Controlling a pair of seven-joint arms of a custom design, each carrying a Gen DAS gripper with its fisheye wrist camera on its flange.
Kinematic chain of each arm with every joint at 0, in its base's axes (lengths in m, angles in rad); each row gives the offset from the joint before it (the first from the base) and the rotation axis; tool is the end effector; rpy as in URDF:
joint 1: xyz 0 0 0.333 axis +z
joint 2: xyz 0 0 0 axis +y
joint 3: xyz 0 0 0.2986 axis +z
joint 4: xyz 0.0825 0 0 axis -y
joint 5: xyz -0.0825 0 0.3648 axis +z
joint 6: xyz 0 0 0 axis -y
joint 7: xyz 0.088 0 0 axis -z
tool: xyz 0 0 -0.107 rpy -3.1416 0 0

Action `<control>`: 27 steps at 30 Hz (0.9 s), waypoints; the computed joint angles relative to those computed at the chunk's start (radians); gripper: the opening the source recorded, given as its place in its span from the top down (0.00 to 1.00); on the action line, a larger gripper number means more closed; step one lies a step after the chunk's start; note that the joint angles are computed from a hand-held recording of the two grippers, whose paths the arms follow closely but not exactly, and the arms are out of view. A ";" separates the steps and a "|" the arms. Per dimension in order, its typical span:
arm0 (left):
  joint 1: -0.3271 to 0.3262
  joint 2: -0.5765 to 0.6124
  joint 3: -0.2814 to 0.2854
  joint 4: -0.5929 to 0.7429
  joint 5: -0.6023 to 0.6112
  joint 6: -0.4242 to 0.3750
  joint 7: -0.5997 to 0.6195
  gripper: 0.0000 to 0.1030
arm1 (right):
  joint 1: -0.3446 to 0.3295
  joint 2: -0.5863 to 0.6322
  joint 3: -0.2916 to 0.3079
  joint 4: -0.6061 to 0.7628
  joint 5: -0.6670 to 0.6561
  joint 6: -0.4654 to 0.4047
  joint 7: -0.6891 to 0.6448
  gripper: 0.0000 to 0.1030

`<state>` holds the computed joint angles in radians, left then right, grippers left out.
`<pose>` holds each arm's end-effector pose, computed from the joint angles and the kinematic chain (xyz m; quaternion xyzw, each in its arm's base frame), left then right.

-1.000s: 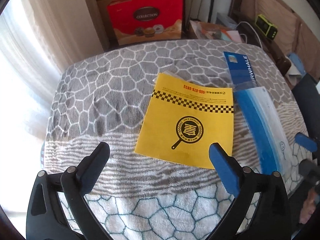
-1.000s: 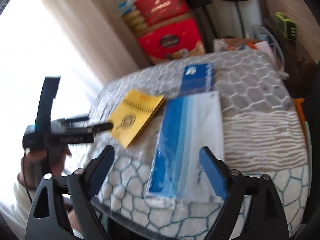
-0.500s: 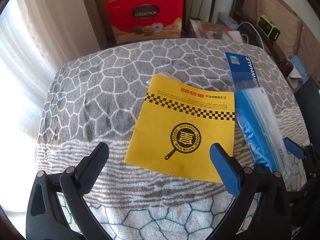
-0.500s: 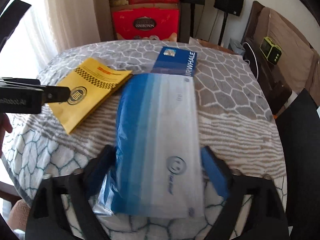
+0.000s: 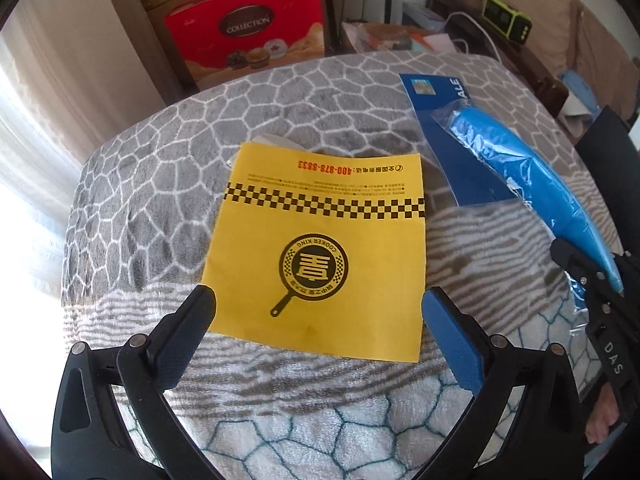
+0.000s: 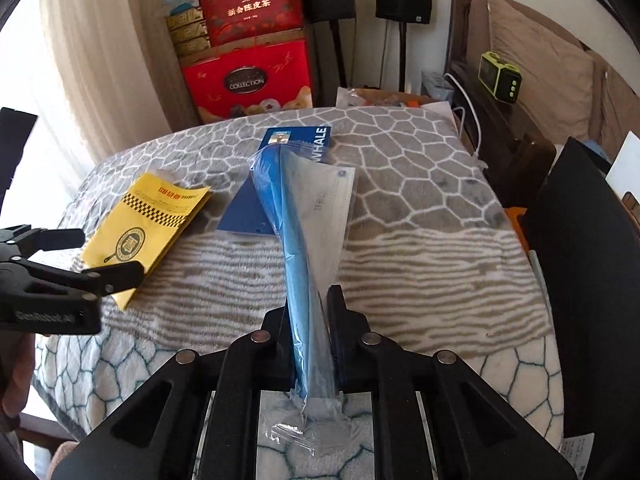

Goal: Organize objects
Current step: 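Lower the mask pack toward the bed and raise it again with the right gripper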

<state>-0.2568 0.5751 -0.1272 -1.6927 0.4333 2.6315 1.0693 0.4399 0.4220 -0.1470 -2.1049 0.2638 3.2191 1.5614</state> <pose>0.6341 -0.2548 0.3007 -0.6228 0.7533 -0.1366 0.1614 0.5888 0.1572 0.2971 -0.6862 0.6421 -0.1976 0.2790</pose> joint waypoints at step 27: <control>0.269 0.014 -0.243 -0.038 -0.454 0.055 0.340 0.63 | -0.103 0.010 0.119 0.016 0.020 -0.015 -0.069 0.86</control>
<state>0.0126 0.5887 -0.3703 -1.7305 -0.0205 2.6869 1.4094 0.3371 0.4321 -0.0275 -2.0886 0.2841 3.2042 1.4920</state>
